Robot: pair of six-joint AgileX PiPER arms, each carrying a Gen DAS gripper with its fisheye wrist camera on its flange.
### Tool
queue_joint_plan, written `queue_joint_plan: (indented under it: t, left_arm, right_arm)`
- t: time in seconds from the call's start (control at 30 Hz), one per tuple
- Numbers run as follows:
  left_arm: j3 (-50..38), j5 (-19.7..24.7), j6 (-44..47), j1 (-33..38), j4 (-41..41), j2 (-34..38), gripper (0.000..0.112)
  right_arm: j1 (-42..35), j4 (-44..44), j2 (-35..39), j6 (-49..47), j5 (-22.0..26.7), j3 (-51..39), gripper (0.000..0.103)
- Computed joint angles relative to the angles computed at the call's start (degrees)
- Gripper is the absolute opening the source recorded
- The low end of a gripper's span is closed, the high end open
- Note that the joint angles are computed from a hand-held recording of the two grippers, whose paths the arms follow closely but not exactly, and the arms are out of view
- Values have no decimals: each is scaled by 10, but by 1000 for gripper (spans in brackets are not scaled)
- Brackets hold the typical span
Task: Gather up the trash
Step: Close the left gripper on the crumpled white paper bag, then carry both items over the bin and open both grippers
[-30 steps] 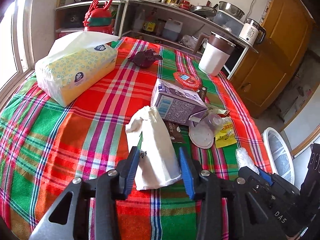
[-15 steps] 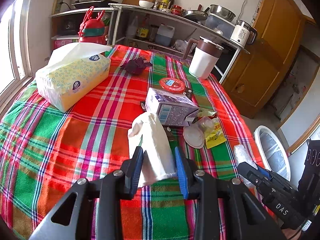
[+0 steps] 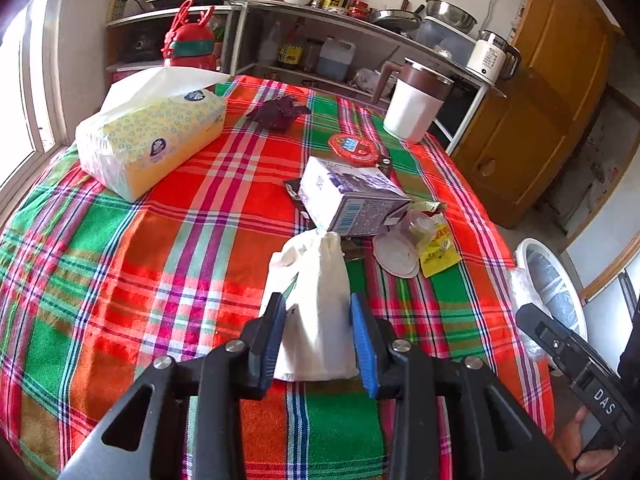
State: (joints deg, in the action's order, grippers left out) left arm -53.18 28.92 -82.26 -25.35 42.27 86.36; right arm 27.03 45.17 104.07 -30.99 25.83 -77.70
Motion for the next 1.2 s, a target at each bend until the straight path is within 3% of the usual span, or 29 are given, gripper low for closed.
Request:
queue_joint_plan:
  t: [0.1, 0.17, 0.27, 0.4, 0.6, 0.83, 0.97, 1.2]
  left_arm:
    - [-26, 44, 6, -16, 16, 24, 56]
    - [-37, 39, 45, -5, -27, 38, 57]
    - [-51, 63, 33, -15, -8, 60, 56]
    - [-51, 70, 47, -24, -8, 53, 42]
    - [-40, 67, 35, -44, 5, 13, 41]
    - [-66, 95, 21, -95, 36, -19, 41]
    - [-104, 67, 48, -106, 19, 0, 41]
    - [-229, 39, 155, -120, -50, 98, 41]
  right_arm:
    - [0, 1, -2, 0, 0, 2, 25]
    - [-1, 3, -2, -2, -1, 2, 25]
    - [-1, 2, -1, 0, 1, 1, 25]
    - [-3, 6, -7, -4, -3, 9, 25]
    - [-18, 43, -20, -33, -8, 26, 25]
    - [-61, 91, -49, -73, -7, 54, 25]
    - [-87, 81, -63, -61, -12, 61, 25]
    - [-142, 45, -75, -35, -14, 65, 25]
